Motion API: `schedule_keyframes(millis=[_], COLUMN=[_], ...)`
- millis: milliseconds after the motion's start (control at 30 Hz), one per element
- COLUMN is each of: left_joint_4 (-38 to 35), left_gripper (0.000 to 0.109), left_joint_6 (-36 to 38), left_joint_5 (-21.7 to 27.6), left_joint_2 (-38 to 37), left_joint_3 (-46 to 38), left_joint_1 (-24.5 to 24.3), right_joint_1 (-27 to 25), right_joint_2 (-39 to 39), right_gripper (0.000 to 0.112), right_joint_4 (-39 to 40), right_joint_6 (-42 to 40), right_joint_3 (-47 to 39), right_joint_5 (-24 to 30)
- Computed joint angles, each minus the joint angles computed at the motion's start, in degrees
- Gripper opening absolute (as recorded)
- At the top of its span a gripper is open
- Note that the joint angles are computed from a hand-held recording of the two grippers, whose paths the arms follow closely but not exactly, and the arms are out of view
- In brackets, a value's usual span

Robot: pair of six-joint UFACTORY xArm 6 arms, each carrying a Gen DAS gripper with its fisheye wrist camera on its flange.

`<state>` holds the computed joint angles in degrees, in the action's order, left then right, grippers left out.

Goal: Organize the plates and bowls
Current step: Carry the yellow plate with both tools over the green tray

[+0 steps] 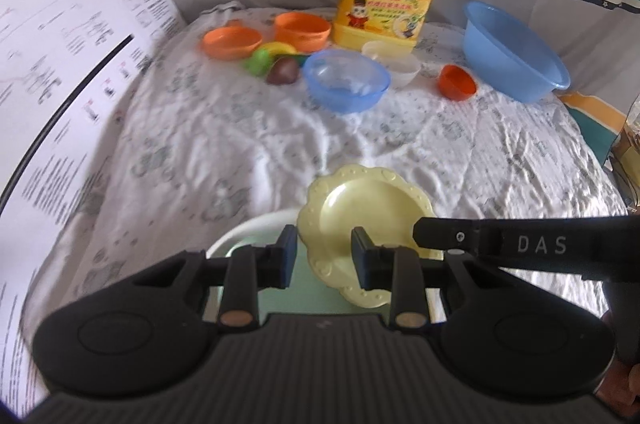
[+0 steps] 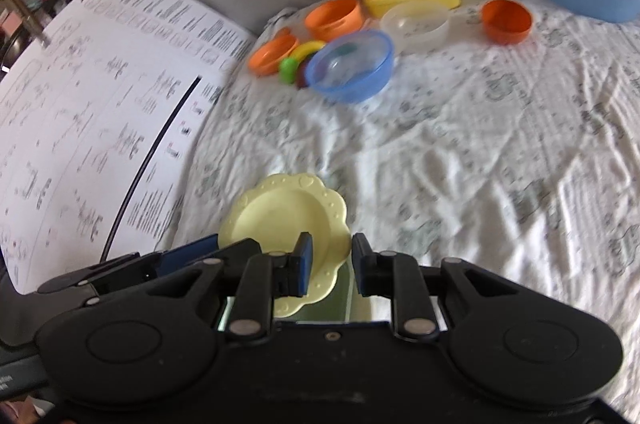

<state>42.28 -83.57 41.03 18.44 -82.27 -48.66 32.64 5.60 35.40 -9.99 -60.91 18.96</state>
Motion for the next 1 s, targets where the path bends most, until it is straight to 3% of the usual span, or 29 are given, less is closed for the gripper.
schedule_keyframes(millis=[400,1000], left_joint_4=[-0.2,-3.9], left_gripper=[0.028,0.028], left_joint_6=[-4.0,-0.7], left_joint_5=[-0.2,-3.7], left_joint_2=[-6.2,-4.2], left_joint_3=[9.7,10.6], left_joint_1=[-1.5,0.1], right_joint_1=[3.4,3.5], right_joint_2=[-0.3,2.5], right_gripper=[0.022,0.024], right_joint_4=[-2.7,-5.8], right_joint_6=[2.4,5.3], right_joint_3=[2.3,1.2], right_joint_5=[1.4,2.3])
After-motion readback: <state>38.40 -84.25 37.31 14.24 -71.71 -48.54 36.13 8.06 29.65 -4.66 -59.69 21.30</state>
